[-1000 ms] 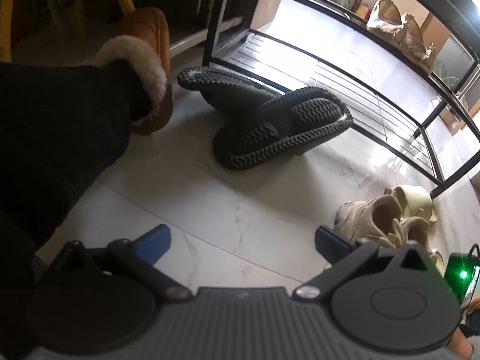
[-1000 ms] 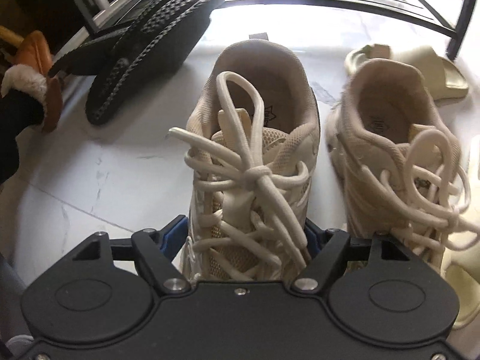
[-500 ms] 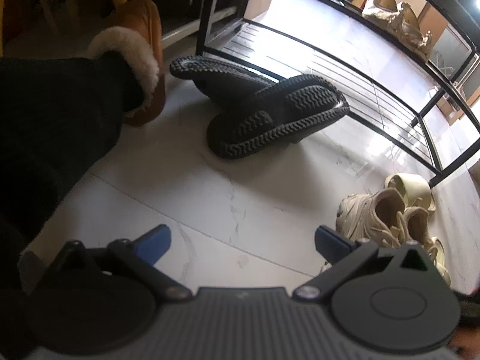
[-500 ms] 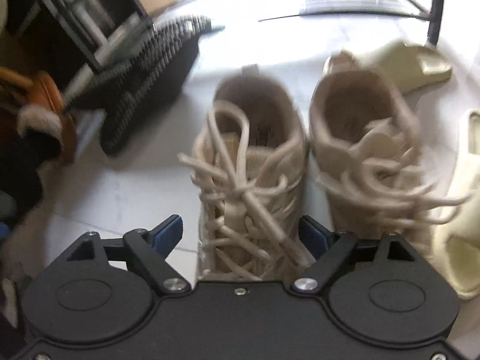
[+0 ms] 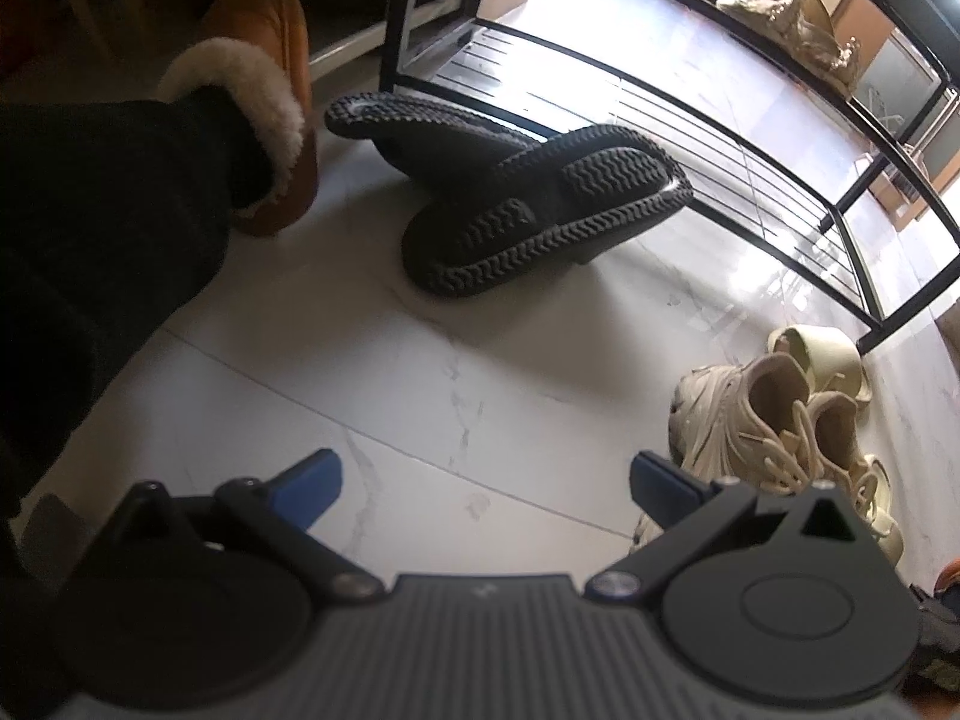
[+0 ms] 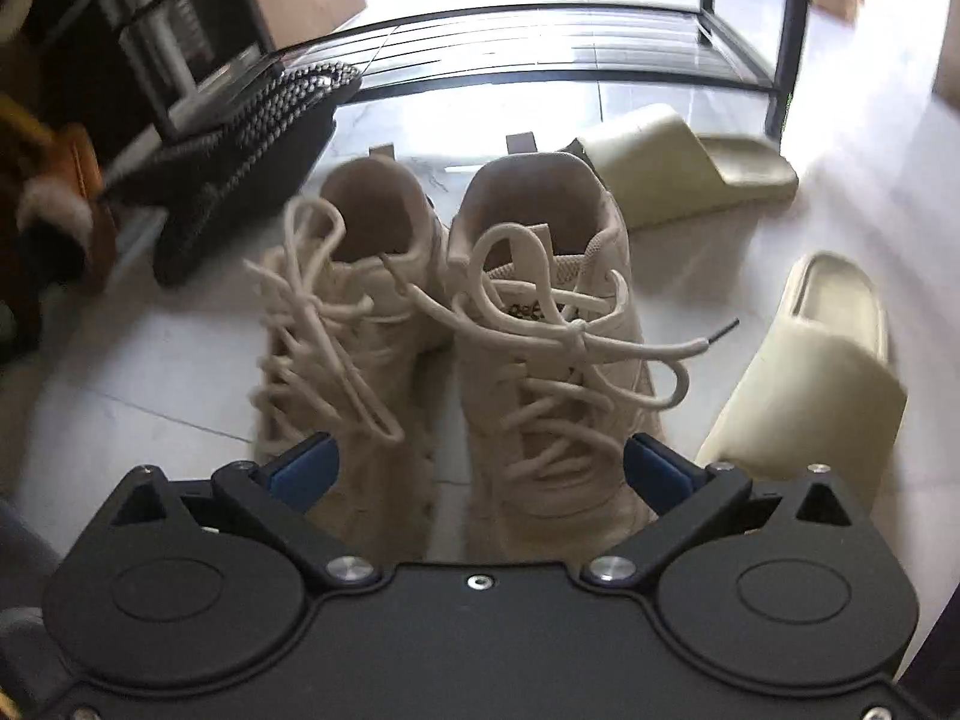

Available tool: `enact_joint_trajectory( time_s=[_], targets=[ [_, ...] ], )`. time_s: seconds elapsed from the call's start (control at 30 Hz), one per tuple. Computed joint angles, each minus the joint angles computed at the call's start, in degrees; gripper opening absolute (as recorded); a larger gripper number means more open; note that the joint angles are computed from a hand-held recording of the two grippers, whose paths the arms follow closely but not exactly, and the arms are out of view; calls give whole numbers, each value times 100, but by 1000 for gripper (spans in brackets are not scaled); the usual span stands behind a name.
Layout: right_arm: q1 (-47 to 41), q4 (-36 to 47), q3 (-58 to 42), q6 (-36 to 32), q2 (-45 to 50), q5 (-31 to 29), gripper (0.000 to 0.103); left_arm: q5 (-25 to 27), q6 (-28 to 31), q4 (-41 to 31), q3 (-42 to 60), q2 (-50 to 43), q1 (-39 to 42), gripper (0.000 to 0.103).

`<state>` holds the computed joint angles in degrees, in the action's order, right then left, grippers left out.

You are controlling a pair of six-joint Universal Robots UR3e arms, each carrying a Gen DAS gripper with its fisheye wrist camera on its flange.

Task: Organize scattered shoes
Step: 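Place the laced sneaker beside its matching sneaker and open the right tool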

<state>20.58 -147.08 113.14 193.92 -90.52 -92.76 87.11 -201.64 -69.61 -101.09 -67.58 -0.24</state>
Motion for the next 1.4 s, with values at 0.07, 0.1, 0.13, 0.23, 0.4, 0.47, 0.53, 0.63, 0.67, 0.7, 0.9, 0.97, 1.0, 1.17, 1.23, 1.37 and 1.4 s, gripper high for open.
enact_joint_trajectory(
  time_s=[0.07,0.1,0.13,0.23,0.4,0.47,0.53,0.63,0.67,0.7,0.9,0.97,1.0,1.17,1.23,1.37,1.4],
  targets=[
    [-33,65,-22,-36,39,3,103,33,-28,-16,6,-18,-5,102],
    [95,1,-80,0,180,-180,103,36,-41,-48,24,-40,-6,102],
    [254,3,-194,38,306,-403,103,38,-48,-74,36,-58,-6,102],
    [201,223,-274,88,188,-263,103,40,-43,-98,59,-91,-16,102],
    [-302,429,-97,346,-288,670,103,30,-20,-133,97,-150,-68,102],
    [-393,496,-98,420,-362,800,103,31,-12,-136,93,-137,-73,102],
    [-508,631,-109,472,-465,976,103,36,-12,-131,78,-106,-53,102],
    [-576,672,-103,486,-586,1124,103,-3,-40,-163,65,-83,-8,102],
    [-512,653,-142,446,-568,1094,103,-22,-42,-173,64,-86,0,102],
    [-398,680,-244,414,-499,978,103,-43,-45,-181,69,-99,3,102],
    [169,743,-609,504,-87,264,103,-73,-51,-190,66,-100,32,102],
    [281,738,-675,684,-6,161,103,-98,-69,-206,65,-114,48,102],
    [397,678,-716,823,81,-4,103,-141,-71,-236,66,-118,70,102],
    [1025,558,-1066,1371,602,-956,103,-197,-39,-263,41,-75,105,102],
    [1155,526,-1129,1399,720,-1168,103,-212,-40,-269,5,-22,151,102],
    [988,511,-974,1268,514,-946,100,-267,-49,-306,-44,30,257,102],
    [921,491,-912,1226,442,-851,99,-278,-52,-313,-51,36,275,102]
  ],
)
